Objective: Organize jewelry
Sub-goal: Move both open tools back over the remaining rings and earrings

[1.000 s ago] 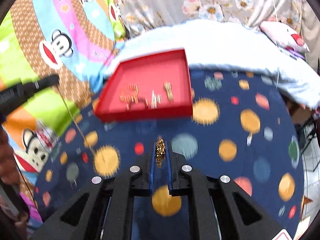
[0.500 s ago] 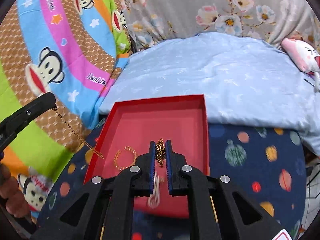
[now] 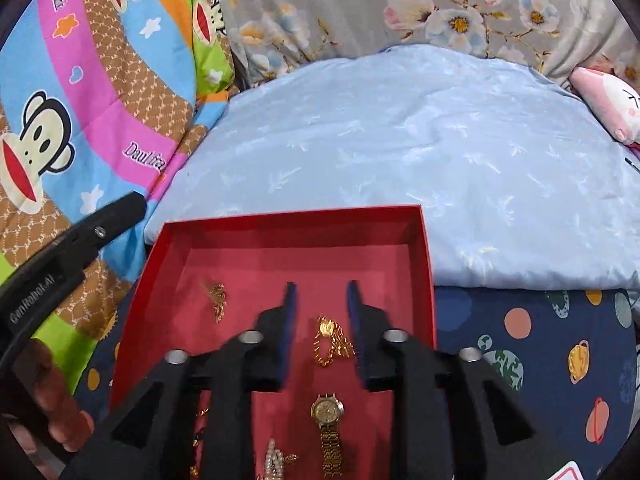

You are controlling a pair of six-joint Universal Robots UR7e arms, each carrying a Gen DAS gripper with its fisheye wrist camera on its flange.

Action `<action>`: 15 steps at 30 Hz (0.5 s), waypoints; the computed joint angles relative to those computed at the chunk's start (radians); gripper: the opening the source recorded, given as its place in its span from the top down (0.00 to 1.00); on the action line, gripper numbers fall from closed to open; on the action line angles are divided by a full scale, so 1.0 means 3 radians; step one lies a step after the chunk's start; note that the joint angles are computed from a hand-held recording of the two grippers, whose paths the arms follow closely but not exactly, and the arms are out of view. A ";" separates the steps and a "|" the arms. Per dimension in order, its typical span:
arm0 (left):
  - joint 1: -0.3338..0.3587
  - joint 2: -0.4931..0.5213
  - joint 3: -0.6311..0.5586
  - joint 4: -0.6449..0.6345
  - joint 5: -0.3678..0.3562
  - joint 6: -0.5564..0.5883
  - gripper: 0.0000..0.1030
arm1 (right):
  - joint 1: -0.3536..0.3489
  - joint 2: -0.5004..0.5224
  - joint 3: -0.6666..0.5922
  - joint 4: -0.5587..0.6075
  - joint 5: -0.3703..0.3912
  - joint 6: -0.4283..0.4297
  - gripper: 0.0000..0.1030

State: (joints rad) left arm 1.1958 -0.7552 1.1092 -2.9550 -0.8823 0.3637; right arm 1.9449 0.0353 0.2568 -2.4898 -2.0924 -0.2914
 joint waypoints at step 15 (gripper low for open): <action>-0.0365 -0.1224 0.1793 -0.0260 0.0492 -0.0248 0.24 | 0.0170 -0.1833 0.3517 -0.1837 0.0249 0.0198 0.56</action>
State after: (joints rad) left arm 1.0863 -1.1224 1.6471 -3.0329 -0.7347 0.2894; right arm 1.9958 -0.5146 1.3118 -3.0408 -2.0178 -0.2320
